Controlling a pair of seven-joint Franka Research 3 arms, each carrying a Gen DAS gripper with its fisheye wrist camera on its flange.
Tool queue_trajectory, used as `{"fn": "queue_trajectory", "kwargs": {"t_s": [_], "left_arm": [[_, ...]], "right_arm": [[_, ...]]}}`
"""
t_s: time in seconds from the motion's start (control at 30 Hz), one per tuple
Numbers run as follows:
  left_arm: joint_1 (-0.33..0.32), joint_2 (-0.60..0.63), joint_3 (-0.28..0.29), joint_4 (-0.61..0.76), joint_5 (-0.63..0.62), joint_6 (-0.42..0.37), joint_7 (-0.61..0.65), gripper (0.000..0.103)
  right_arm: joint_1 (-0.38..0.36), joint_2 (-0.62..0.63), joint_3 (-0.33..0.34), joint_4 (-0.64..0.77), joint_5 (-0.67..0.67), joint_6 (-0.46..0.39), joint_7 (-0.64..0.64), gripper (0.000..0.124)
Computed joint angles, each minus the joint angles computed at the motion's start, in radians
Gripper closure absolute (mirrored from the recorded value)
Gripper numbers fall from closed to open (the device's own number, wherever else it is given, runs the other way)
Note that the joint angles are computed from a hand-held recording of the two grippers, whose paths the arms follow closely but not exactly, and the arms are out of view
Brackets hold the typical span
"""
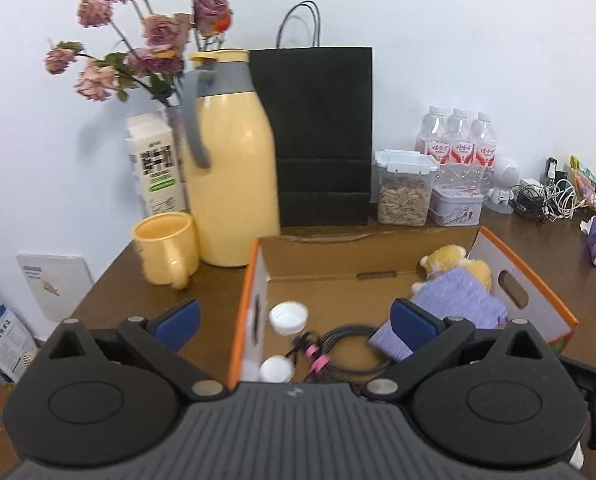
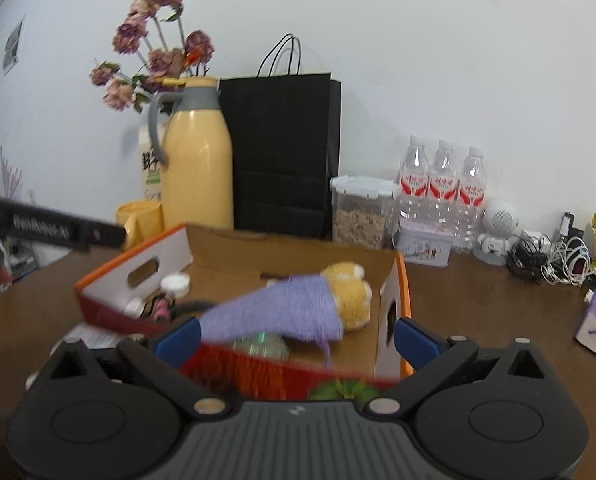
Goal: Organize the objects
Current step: 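Grasp a white cap with the right tool while the left tool grasps a white clip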
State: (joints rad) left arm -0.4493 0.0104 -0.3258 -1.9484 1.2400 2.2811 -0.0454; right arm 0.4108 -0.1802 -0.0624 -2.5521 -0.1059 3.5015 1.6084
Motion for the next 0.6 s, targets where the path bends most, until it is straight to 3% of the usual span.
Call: {"fn": "queue_trajectory", "kwargs": {"t_s": [0.27,0.43,0.53,0.6], "left_arm": [[0.008,-0.150,-0.042,-0.182,-0.098,-0.023,-0.009,0.000],[0.016,-0.223,-0.067,-0.280,-0.174,-0.016,-0.019,0.000],[0.020,-0.264,-0.084,-0.335,-0.202,-0.005,-0.036,0.000],[0.022,-0.286,-0.092,-0.367,-0.220,0.005,-0.039,0.000]], "right_arm": [[0.004,-0.160,0.023,-0.181,0.074,-0.066,-0.080,0.021],[0.046,-0.231,0.009,-0.259,0.129,-0.103,-0.129,0.022],[0.098,-0.265,-0.028,-0.295,0.152,-0.130,-0.158,0.028],[0.138,-0.279,-0.059,-0.312,0.169,-0.149,-0.176,0.039]]}}
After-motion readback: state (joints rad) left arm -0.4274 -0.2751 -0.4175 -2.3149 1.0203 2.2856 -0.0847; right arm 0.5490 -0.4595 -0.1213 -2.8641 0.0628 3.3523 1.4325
